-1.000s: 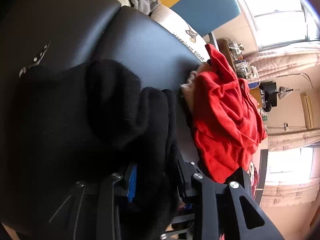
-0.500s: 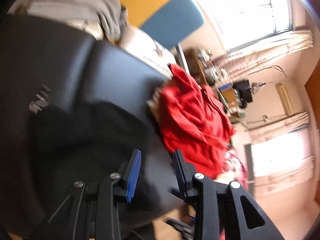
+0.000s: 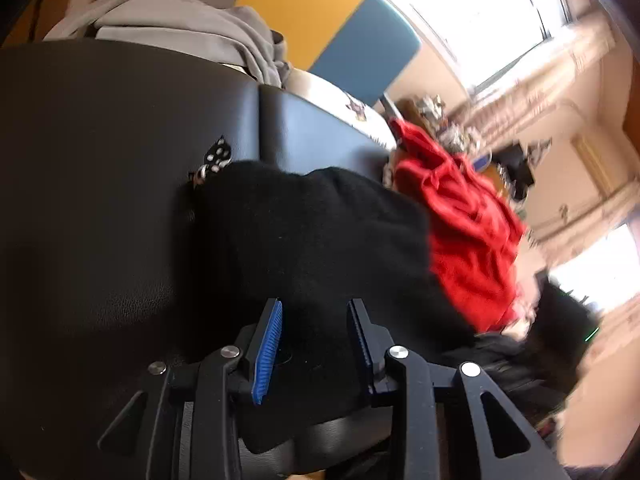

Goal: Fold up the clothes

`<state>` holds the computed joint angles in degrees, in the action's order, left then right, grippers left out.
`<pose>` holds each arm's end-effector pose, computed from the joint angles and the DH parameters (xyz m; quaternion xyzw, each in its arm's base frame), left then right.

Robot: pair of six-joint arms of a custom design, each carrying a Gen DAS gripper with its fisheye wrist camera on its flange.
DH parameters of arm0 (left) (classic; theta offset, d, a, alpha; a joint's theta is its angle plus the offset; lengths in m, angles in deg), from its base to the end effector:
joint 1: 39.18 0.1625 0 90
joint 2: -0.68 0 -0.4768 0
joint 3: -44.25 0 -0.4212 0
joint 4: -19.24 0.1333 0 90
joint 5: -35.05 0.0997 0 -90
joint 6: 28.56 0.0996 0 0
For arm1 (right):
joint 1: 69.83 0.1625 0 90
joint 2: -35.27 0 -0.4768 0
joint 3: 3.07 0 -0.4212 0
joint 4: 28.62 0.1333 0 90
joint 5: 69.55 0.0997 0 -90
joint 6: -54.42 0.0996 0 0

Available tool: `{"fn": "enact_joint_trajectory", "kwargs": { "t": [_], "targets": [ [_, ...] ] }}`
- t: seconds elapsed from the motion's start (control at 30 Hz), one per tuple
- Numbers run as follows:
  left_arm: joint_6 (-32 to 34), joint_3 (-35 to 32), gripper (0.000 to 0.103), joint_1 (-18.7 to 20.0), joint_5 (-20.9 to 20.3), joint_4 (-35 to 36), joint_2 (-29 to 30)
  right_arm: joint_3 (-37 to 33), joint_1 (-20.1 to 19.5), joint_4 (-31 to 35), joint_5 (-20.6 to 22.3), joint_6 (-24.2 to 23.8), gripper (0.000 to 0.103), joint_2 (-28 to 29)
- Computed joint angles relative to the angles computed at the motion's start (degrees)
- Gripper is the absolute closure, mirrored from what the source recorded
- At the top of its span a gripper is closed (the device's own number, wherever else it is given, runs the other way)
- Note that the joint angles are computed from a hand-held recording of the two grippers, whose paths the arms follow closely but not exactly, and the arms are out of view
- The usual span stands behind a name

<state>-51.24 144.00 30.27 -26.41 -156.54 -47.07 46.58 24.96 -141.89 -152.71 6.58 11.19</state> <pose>-0.0803 -0.7296 0.1662 -0.0888 0.9258 -0.3487 0.1156 0.2207 -0.8956 0.0724 -0.4414 0.8951 -0.0032 0.0628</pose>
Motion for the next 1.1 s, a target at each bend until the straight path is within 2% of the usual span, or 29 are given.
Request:
{"fn": "enact_joint_trajectory", "kwargs": {
  "t": [0.03, 0.07, 0.1, 0.17, 0.2, 0.27, 0.3, 0.37, 0.4, 0.43, 0.47, 0.57, 0.67, 0.7, 0.73, 0.77, 0.83, 0.9, 0.97, 1.03, 1.07, 1.1],
  "targets": [
    [0.73, -0.13, 0.07, 0.01, 0.32, 1.04, 0.11, 0.13, -0.96, 1.34, 3.21, 1.78, 0.096, -1.08],
    [0.77, -0.52, 0.07, 0.04, 0.92, 2.6, 0.3, 0.73, -1.97, 1.46, 4.03, 4.03, 0.096, -1.76],
    [0.94, -0.88, 0.07, 0.05, 1.43, 3.53, 0.58, 1.45, -2.78, 0.73, 2.45, 6.32, 0.096, -1.92],
    [1.61, -1.3, 0.07, -0.11, 2.32, 4.4, 1.1, 2.66, -3.88, -0.83, -4.05, 9.63, 0.096, -1.36],
    [2.05, -1.33, 0.07, -0.32, 2.72, 4.43, 1.28, 2.74, -4.48, -0.94, -4.93, 10.93, 0.095, -0.86],
    [4.67, -0.58, 0.07, -1.23, 3.78, 1.63, 1.59, 3.53, -5.57, -0.83, -1.72, 12.02, 0.091, -1.32],
    [6.01, -0.48, 0.07, -1.55, 3.4, 0.49, 1.77, 3.83, -5.84, -0.66, 0.01, 12.4, 0.086, -1.85],
    [8.21, 0.02, 0.07, -2.16, 3.11, -2.01, 2.04, 4.7, -6.07, -1.48, 2.62, 12.76, 0.066, -3.12],
    [9.3, 0.29, 0.07, -2.47, 3.0, -3.29, 2.18, 5.48, -6.03, -3.94, 3.05, 12.54, 0.046, -3.79],
    [9.92, 0.36, 0.07, -2.62, 2.35, -4.45, 2.42, 6.26, -6.02, -6.73, 3.42, 12.31, 0.039, -4.39],
    [10.39, 0.36, 0.07, -2.73, 1.55, -5.55, 2.71, 6.21, -6.0, -8.72, 4.8, 12.72, 0.038, -4.51],
    [11.62, 1.0, 0.07, -2.97, -0.19, -7.31, 3.04, 3.68, -5.48, -11.61, 6.2, 15.49, 0.038, -2.57],
    [12.2, 1.34, 0.07, -3.05, -1.03, -7.65, 3.34, -1.66, -4.28, -11.43, 2.29, 17.56, 0.039, 1.71],
    [12.3, 1.39, 0.07, -2.96, -1.39, -7.4, 3.41, -3.74, -3.87, -11.1, 0.84, 18.2, 0.045, 3.29],
    [12.43, 1.43, 0.07, -2.84, -1.77, -7.1, 3.5, -5.99, -3.46, -10.64, -0.61, 18.83, 0.08, 4.94],
    [12.72, 1.47, 0.07, -2.87, -1.76, -6.74, 3.6, -6.81, -3.02, -10.85, -1.4, 18.13, 0.094, 5.6],
    [13.96, 1.7, 0.07, -2.98, -1.84, -5.72, 3.73, -6.77, -2.1, -12.25, -1.7, 15.4, 0.092, 5.62],
    [15.3, 1.81, 0.07, -2.93, -2.12, -3.08, 3.76, -4.34, -1.54, -17.22, -1.53, 13.52, 0.092, 4.04],
    [15.59, 1.32, 0.07, -2.77, -1.32, 2.05, 4.1, -4.17, -1.68, -20.83, -6.05, 14.35, 0.092, 4.22],
    [16.29, 0.66, 0.074, -2.82, 0.51, 7.69, 4.95, -6.8, -2.11, -19.23, -10.95, 15.07, 0.092, 6.11],
    [17.87, 0.98, 0.074, -3.28, 2.18, 7.83, 5.27, -8.13, -2.54, -17.63, -12.43, 15.71, 0.092, 7.21],
    [18.07, 1.29, 0.074, -3.49, 2.12, 7.95, 5.04, -8.02, -3.12, -17.31, -12.09, 16.19, 0.092, 7.48]
  ]
}}
